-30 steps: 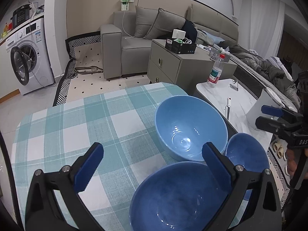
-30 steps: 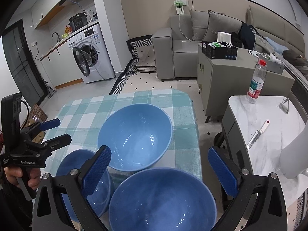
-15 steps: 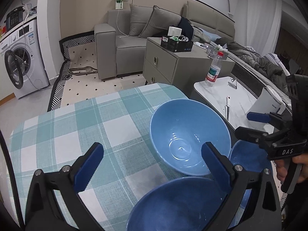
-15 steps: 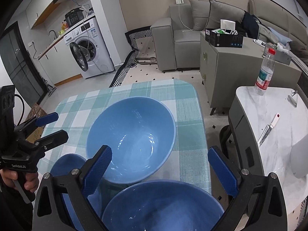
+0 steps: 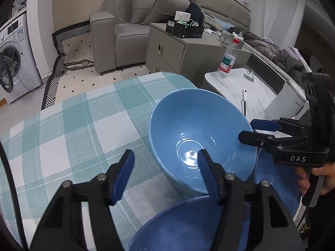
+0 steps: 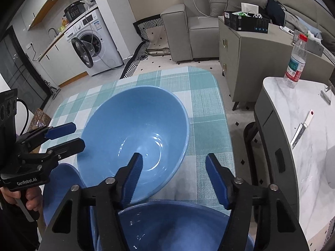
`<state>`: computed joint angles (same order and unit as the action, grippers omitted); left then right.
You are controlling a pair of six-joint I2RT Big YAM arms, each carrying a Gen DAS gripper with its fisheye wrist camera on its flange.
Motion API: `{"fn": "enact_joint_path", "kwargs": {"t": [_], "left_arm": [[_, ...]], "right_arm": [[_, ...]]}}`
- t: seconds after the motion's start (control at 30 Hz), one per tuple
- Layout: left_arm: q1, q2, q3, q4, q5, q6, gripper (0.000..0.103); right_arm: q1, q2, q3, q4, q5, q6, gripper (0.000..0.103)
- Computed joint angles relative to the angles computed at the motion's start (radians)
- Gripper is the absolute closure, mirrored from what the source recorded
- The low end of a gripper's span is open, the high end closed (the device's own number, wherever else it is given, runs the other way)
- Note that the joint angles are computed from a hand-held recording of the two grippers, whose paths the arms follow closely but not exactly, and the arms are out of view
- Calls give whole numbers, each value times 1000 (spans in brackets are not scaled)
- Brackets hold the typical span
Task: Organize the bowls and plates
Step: 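Close both grippers on the rim of the nearest blue bowl, then lift the held blue bowl with both grippers and carry it over another blue bowl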
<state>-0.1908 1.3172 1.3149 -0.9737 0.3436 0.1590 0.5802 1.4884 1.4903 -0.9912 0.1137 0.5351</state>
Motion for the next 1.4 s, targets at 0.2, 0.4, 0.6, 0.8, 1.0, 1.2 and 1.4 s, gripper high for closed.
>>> {"fn": "enact_joint_path", "kwargs": {"t": [0.2,0.4,0.6,0.8,1.0,1.2,1.4], "left_arm": [[-11,22,10,-21,-19,2,61],[-19,32,8,-35,-11,5,75],[-19,36,15,-41,-19,7,80],[-21,38,17,-37,-26,4,80],[-23,36,15,-30,-30,0,80],[-24,30,15,-20,-36,-5,80],[-23,15,14,-11,-37,-6,80]], "right_arm": [[8,5,-6,16,25,4,61],[11,14,0,9,34,1,78],[11,16,-3,17,40,-4,80],[15,20,2,14,49,-7,80],[17,14,2,15,57,-5,80],[23,8,3,18,70,-8,80],[34,-3,5,25,90,-8,80]]}}
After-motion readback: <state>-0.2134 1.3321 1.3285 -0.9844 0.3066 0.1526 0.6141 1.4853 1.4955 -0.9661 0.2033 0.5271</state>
